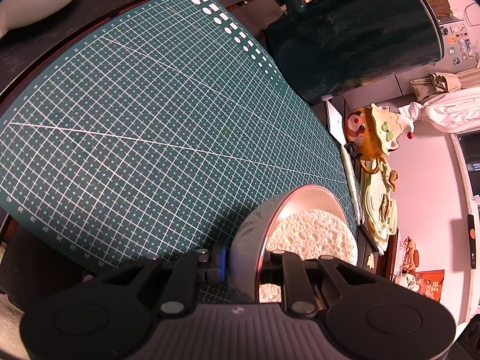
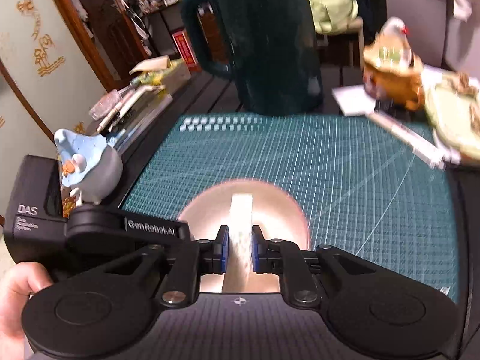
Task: Clean bowl
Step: 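Hold the bowl with the left tool while the right tool scrubs the bowl bottom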
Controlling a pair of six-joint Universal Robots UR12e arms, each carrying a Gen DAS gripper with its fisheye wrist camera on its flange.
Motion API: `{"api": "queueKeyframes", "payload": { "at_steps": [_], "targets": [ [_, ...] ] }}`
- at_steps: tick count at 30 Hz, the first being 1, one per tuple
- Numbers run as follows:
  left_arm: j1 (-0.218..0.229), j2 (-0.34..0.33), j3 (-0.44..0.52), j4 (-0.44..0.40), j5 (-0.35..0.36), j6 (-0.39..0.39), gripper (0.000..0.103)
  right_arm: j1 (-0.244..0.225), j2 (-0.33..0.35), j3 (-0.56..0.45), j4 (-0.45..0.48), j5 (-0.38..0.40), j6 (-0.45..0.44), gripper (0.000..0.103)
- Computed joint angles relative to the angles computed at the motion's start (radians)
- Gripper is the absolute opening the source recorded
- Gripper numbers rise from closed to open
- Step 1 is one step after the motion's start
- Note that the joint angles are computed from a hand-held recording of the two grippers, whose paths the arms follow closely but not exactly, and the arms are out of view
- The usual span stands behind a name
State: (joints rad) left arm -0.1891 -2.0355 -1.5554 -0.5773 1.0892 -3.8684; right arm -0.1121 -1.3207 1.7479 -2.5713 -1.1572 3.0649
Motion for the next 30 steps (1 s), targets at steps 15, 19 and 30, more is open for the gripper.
{"api": "queueKeyframes", "payload": {
  "at_steps": [15,19,30],
  "targets": [
    [-0.002,-0.001,0.004,-0.003,0.002,0.0,0.018,0.052,-0.032,0.059,-0.328,-0.254,-0.147,0.012],
    [-0.001,-0.001,0.006,-0.005,0.003,0.002,0.018,-0.008,-0.033,0.032,-0.161,-0.011,0.005,0.012],
    [-0.001,-0.001,0.008,-0.009,0.004,0.005,0.018,0.046,0.001,0.026,-0.117,-0.185,-0.072,0.012]
  ]
}}
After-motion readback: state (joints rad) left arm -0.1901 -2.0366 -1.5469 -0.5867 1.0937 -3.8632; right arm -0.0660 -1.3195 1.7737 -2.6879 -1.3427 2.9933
